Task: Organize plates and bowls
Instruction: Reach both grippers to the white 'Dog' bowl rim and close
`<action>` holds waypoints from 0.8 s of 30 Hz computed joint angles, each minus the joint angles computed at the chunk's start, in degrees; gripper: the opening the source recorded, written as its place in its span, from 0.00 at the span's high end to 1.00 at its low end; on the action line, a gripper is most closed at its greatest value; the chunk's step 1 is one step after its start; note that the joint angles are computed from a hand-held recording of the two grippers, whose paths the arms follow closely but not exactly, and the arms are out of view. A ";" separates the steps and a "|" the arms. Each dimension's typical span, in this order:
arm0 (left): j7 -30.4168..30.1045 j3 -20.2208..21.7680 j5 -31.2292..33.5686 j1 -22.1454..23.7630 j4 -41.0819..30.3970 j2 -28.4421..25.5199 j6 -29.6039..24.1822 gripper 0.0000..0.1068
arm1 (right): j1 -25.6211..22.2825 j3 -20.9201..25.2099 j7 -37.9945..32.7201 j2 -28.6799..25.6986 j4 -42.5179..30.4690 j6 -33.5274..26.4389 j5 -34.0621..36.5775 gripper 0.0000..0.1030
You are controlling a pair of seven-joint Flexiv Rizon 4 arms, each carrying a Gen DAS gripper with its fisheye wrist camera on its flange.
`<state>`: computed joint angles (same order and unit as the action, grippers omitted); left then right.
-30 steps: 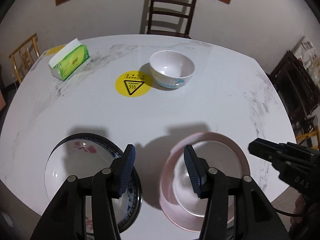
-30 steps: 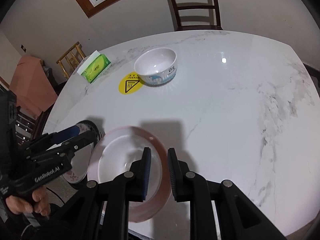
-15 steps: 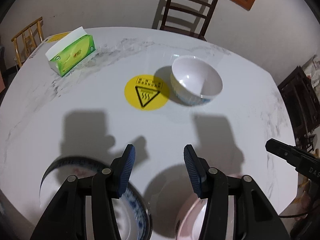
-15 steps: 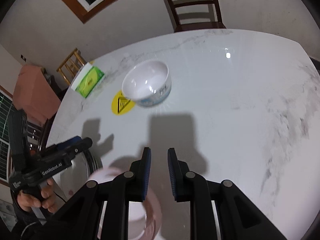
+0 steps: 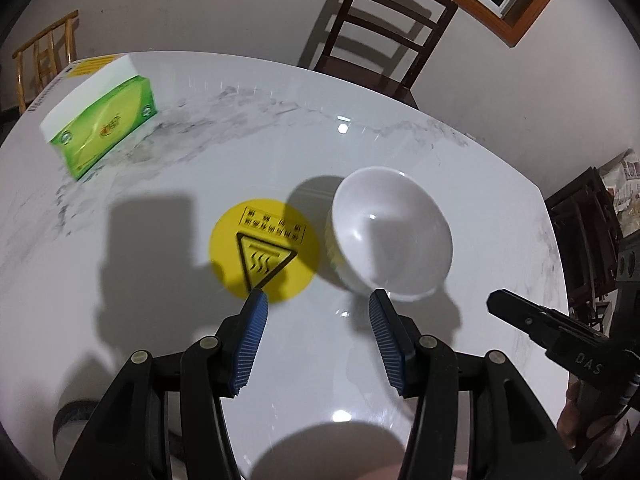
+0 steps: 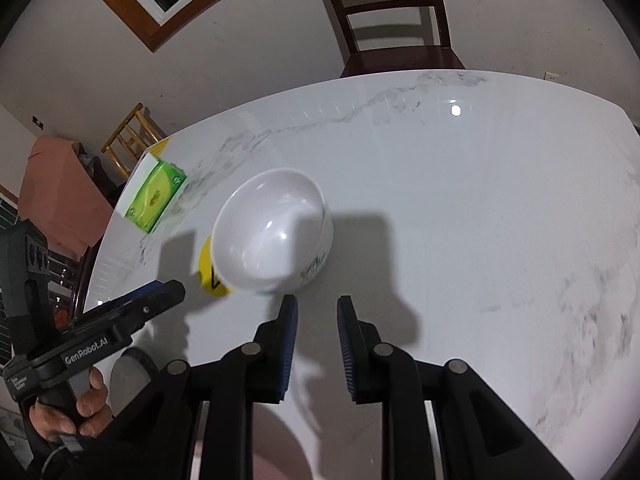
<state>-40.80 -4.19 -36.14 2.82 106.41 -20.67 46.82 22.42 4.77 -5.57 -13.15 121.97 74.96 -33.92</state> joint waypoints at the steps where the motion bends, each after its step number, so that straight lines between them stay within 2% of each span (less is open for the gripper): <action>1: -0.49 -0.14 0.21 -0.13 -0.81 -0.64 -0.35 0.54 | -0.40 0.14 -0.95 -0.74 -0.83 0.03 0.74 0.80; 13: -5.41 -1.42 2.66 -1.41 -6.43 -5.90 -1.16 0.54 | -1.45 -0.02 -9.19 -6.64 -7.13 0.46 8.57 0.80; 18: -7.23 -1.40 4.51 -1.52 -7.96 -7.66 -1.46 0.57 | -0.80 -0.55 -10.98 -8.27 -8.52 -0.26 10.51 0.80; 21: -8.20 -1.28 5.67 -1.53 -8.55 -8.45 -1.91 0.63 | -0.52 -0.84 -11.42 -8.84 -8.71 -0.31 11.28 0.79; 24: -8.95 -1.43 6.09 -1.34 -9.08 -9.13 -2.79 0.72 | -0.66 -0.61 -12.12 -9.37 -8.87 0.27 12.42 0.79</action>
<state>-49.75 -5.62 -30.05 1.48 97.33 -29.80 44.03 21.76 4.16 -17.69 -22.51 113.10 75.23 -21.50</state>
